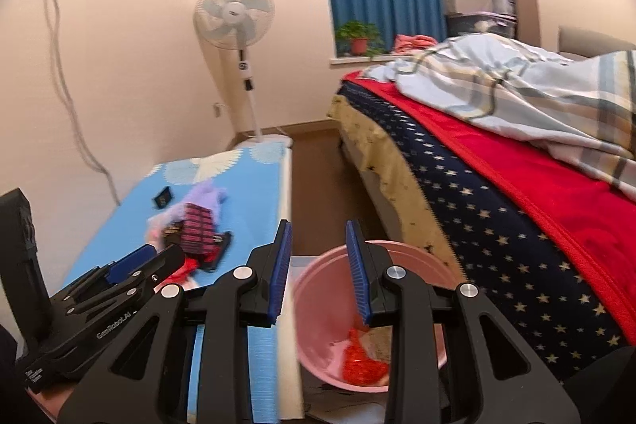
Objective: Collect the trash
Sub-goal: 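Grasp the bubble wrap with the left gripper while the right grasps the purple foam net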
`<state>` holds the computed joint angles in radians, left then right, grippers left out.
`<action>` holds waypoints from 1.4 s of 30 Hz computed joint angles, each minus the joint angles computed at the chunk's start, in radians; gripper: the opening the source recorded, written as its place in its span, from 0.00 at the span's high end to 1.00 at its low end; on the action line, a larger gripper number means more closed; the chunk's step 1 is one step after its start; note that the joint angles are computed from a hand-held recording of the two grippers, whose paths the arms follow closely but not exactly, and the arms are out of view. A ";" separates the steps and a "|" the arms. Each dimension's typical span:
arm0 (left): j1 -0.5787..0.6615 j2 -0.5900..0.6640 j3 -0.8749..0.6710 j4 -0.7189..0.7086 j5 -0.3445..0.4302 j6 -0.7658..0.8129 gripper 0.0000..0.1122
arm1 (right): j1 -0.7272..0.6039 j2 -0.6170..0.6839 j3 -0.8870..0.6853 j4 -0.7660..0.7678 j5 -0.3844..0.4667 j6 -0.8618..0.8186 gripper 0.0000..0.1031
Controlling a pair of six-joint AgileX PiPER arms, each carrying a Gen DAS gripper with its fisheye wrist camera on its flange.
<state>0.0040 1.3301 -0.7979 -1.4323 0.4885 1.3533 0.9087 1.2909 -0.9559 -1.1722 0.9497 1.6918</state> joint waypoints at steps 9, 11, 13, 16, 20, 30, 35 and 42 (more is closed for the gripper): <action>0.164 -0.040 -0.003 0.075 -0.034 -0.081 0.73 | -0.083 0.030 -0.111 0.072 -0.173 -0.130 0.84; 0.188 -0.044 -0.030 0.139 -0.032 -0.142 0.73 | -0.122 0.047 -0.161 0.123 -0.223 -0.212 0.84; 0.202 -0.042 -0.073 0.215 -0.022 -0.209 0.73 | -0.161 0.068 -0.219 0.176 -0.264 -0.301 0.85; 0.238 -0.018 -0.172 0.304 0.021 -0.294 0.73 | -0.232 0.120 -0.336 0.293 -0.334 -0.471 0.85; 0.282 0.048 -0.348 0.387 0.088 -0.376 0.73 | -0.317 0.203 -0.475 0.506 -0.405 -0.704 0.85; 0.361 0.370 -0.832 0.468 0.282 -0.413 0.73 | -0.466 0.541 -0.909 1.075 -0.393 -1.320 0.85; 0.358 0.522 -0.920 0.491 0.258 -0.370 0.73 | -0.502 0.732 -1.097 1.199 -0.351 -1.402 0.85; 0.337 0.752 -1.079 0.571 0.296 -0.442 0.74 | -0.526 0.969 -1.304 1.310 -0.274 -1.456 0.85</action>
